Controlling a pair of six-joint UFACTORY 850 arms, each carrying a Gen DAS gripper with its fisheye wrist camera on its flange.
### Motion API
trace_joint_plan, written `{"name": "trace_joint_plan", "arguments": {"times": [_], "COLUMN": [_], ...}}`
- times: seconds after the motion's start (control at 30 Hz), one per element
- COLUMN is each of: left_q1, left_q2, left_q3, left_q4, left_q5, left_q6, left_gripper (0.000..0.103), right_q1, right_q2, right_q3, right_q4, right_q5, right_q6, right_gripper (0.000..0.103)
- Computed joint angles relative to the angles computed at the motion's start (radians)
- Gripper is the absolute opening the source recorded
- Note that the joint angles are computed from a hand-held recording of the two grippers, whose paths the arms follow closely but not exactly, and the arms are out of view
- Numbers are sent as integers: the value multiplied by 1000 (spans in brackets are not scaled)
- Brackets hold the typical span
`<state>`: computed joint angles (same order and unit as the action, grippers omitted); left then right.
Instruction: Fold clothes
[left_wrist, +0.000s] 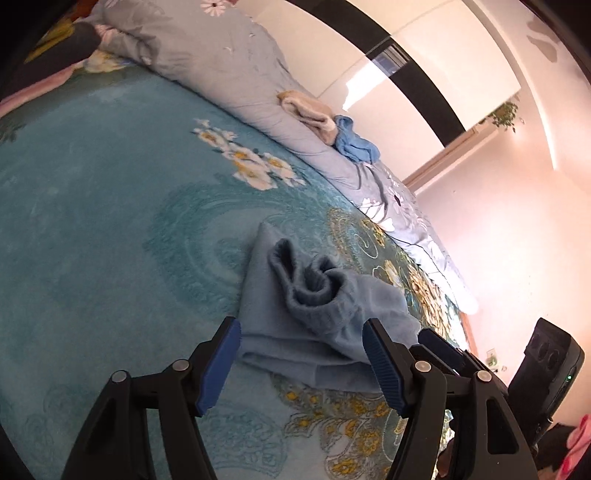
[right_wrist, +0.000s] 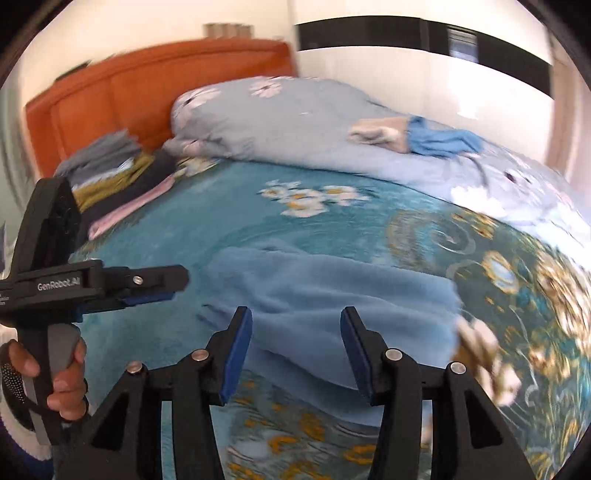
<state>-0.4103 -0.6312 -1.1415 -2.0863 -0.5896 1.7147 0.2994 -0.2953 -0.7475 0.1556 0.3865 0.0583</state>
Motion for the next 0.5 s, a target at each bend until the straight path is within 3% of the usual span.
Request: {"name": "trace_joint_plan", "arguments": {"times": [0.1,0.27,0.37,0.5], "left_q1": [-41,-61,-71,-97], "left_q2": [-18,-95,-75,-13], "left_q3": [-70,-188,-147,-77], "left_q4": [14,250,170,31], "left_q5": [58,77,91,164], "left_q6": [70,-81,30,244], "left_gripper": [72,68,57,56], "right_q1": [-67,-137,-161,-176], "right_q2": [27,22,4,-26], "right_q3": [37,63,68,61], "right_q4": [-95,-200,-259,-345], "right_q5": [39,80,92,110], "right_q6": [156,332,418,522], "right_gripper": [52,52,52,52]}}
